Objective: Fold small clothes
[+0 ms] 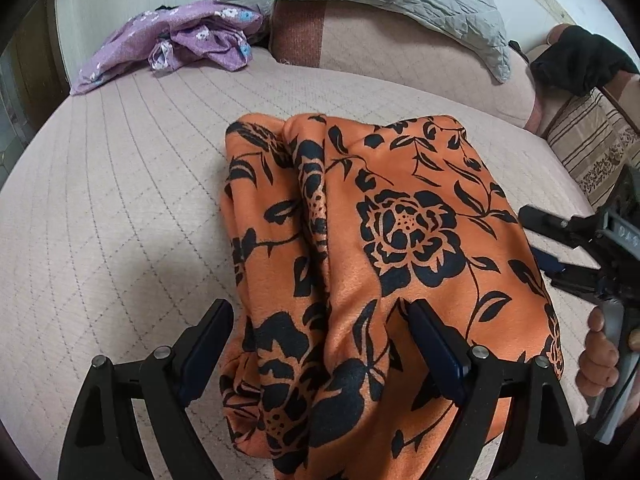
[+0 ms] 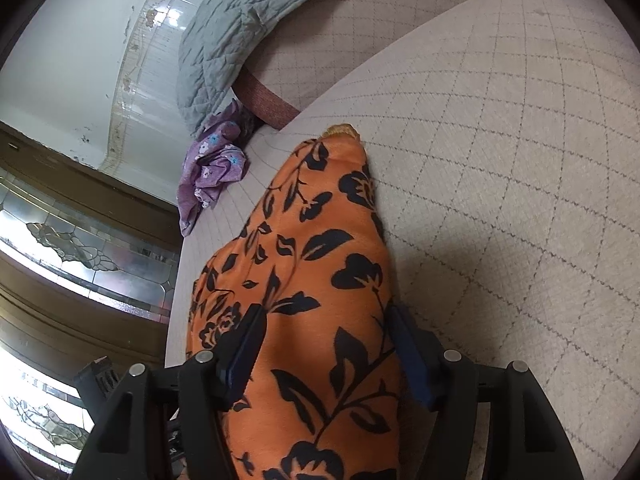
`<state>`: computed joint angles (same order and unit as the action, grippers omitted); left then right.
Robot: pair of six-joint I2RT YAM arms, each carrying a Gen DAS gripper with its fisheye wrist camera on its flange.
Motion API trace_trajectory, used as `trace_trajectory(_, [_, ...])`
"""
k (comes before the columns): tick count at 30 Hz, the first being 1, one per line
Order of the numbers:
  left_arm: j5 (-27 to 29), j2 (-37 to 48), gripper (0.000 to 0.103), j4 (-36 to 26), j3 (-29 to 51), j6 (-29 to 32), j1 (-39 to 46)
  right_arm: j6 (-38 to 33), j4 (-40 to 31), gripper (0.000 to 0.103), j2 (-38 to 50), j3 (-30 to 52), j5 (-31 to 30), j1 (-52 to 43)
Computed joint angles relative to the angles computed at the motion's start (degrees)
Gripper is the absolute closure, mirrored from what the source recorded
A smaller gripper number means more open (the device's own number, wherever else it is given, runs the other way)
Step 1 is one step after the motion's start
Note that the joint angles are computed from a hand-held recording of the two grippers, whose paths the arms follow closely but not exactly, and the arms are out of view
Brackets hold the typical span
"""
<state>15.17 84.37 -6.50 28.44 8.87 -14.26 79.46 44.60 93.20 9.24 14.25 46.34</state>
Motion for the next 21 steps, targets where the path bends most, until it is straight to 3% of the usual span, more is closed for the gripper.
trace_trajectory(4, [1.25,2.14,0.013,0.11,0.63,-0.26,0.35,0.63,7.52,0.036,7.68,0.54,-4.57,-1.79])
trace_trajectory(10, [3.31,5.11,0.012,-0.16,1.38,-1.50,1.40,-1.59,7.76,0.035,11.00,3.39,-4.07,-1.88])
trace_trajectory(13, [2.76,5.95,0.000,0.63,0.94,-2.49,1.65,-2.44,7.05,0.035,11.47,4.34,-4.33,-2.04])
trace_trajectory(16, [3.10,6.42,0.000,1.41,0.34,-2.73,2.24,-3.39,5.15,0.035,11.22,5.57,-4.41,-1.89])
trace_trajectory(19, [3.85,7.28,0.000,0.59,1.04,-1.77,2.71,-4.00,3.51,0.038,11.02,6.54,-3.95,-1.40])
trace_trajectory(21, [4.76,8.16,0.000,-1.43,2.66,-1.11,3.34,-4.29,1.72,0.046,10.48,7.30,-3.46,-0.72])
